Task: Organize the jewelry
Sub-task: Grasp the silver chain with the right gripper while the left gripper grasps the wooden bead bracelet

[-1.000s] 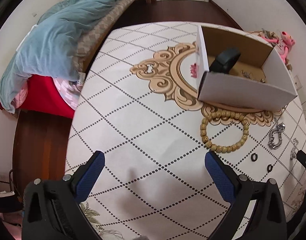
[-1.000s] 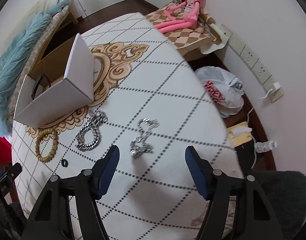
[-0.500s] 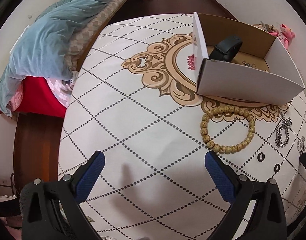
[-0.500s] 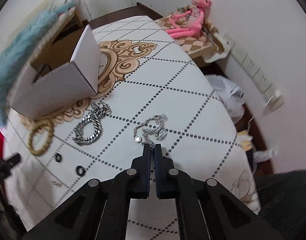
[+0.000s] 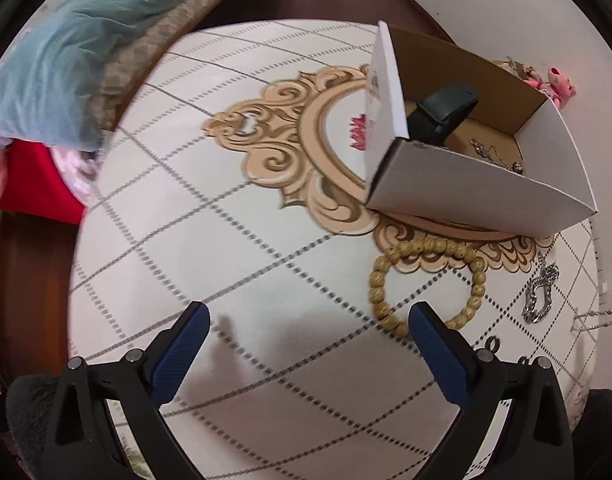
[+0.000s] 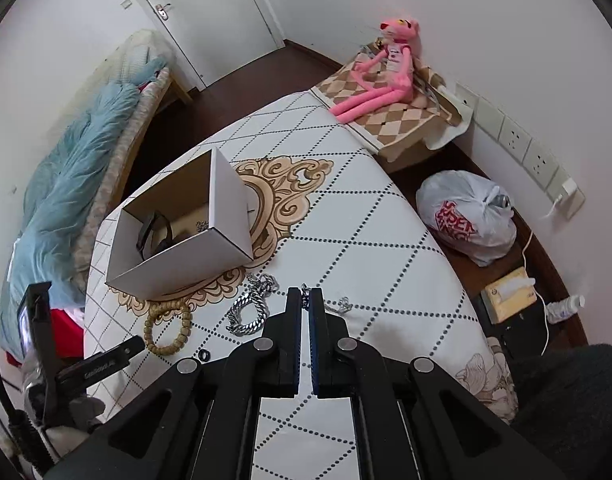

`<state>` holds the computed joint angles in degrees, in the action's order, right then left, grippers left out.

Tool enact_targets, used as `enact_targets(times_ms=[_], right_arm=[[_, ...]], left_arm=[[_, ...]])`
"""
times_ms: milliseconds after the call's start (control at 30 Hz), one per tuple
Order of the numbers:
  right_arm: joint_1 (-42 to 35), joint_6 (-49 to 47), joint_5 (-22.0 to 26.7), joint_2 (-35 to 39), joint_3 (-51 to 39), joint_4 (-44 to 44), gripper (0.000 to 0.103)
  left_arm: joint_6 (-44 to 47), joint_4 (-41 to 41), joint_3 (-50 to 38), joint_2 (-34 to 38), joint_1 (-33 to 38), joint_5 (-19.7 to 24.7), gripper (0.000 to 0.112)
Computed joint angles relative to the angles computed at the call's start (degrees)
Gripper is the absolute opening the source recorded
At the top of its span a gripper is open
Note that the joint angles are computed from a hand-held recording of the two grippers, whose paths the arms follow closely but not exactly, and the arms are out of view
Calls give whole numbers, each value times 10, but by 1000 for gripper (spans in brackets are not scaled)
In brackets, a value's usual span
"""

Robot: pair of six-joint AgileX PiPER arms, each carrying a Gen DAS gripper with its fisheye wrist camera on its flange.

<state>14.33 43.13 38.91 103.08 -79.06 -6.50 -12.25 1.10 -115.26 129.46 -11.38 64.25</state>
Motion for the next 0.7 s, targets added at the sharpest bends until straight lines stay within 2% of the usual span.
enact_targets(times_ms=[100,167,200,233,267,300,333,400,700], right_arm=[[6,1,2,14,-11,-2,3],[8,1,3,25,-15,-2,3],[6,-4,0,30,-15,7,3],[7,-5,2,37,-19,10,3],[8,-4,2,39,-19,8,3],[9,-4,1,45,-21,10,3],[8,-8,0,50,-23,17,3],[10,-8,-2,57,-25,20,3],[8,-16,-5,61,-32,30,3]], left_arm=[[18,-14,-56,40,-1,32,87],[27,4,-69,49,-13,29,83],[33,7,-74,52,-17,28,77],[42,6,-70,48,-20,18,65],[49,5,-67,46,-23,11,59],[55,4,-66,44,-26,8,44],[61,3,-65,42,-29,4,22],[66,2,-74,45,-35,9,8],[73,-22,-16,1,-24,-26,7]])
